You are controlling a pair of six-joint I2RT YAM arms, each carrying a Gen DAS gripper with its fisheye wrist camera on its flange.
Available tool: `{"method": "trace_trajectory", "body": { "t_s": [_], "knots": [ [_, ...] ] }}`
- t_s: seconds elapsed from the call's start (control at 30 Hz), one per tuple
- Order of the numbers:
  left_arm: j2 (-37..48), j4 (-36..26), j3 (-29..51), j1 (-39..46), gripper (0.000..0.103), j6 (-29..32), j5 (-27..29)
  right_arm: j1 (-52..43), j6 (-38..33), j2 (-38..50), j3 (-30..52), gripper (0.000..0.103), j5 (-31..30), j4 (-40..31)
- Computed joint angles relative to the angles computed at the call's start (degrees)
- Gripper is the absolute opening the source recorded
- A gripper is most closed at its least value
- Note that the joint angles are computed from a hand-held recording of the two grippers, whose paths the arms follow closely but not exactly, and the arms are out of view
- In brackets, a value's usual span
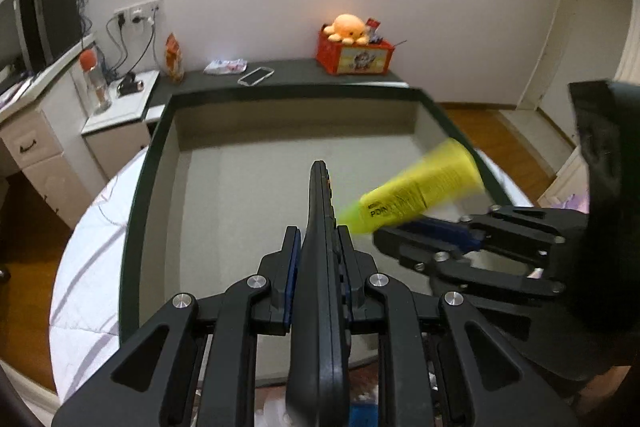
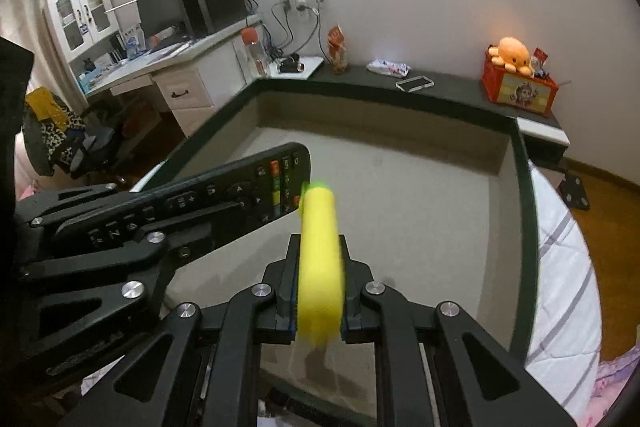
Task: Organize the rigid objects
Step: 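Carry remote with left tool and highlighter with right tool into the pink box, release, then withdraw both open tools from the pink box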
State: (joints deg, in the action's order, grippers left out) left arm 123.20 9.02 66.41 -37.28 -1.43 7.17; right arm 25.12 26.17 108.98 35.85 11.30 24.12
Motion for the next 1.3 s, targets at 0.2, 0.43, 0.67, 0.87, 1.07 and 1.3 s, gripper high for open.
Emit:
{"method": "trace_trajectory", "body": {
  "t_s": [0.2, 0.43, 0.67, 0.87, 1.07, 1.3],
  "knots": [
    [-2.4, 2.2, -3.4, 0.3, 0.048, -1.4, -3.4, 0.3, 1.6, -2.0, -1.5, 0.02, 0.6, -0.5],
    [-16.2, 15.2, -20.7, 1.8, 0.098, -7.7, -5.9, 6.8, 7.6, -15.9, -9.9, 0.064, 11.0, -2.0],
    [-33.4, 20.3, -37.1, -3.4, 0.103, -5.9, -19.0, 26.2, 14.3, -32.5, -16.1, 0.081, 34.8, -12.0],
    [-48.1, 18.9, -46.9, -5.3, 0.103, -5.8, -22.2, 42.2, 35.1, -38.8, -13.7, 0.082, 51.0, -35.5],
    [-63.5, 10.9, -52.6, -6.3, 0.103, -5.1, -23.4, 55.2, 68.8, -34.2, -6.1, 0.083, 57.5, -68.2],
    [-70.4, 4.4, -54.8, -10.8, 0.103, -5.7, -27.2, 62.7, 90.9, -27.3, -2.8, 0.083, 55.7, -84.3]
  ]
}}
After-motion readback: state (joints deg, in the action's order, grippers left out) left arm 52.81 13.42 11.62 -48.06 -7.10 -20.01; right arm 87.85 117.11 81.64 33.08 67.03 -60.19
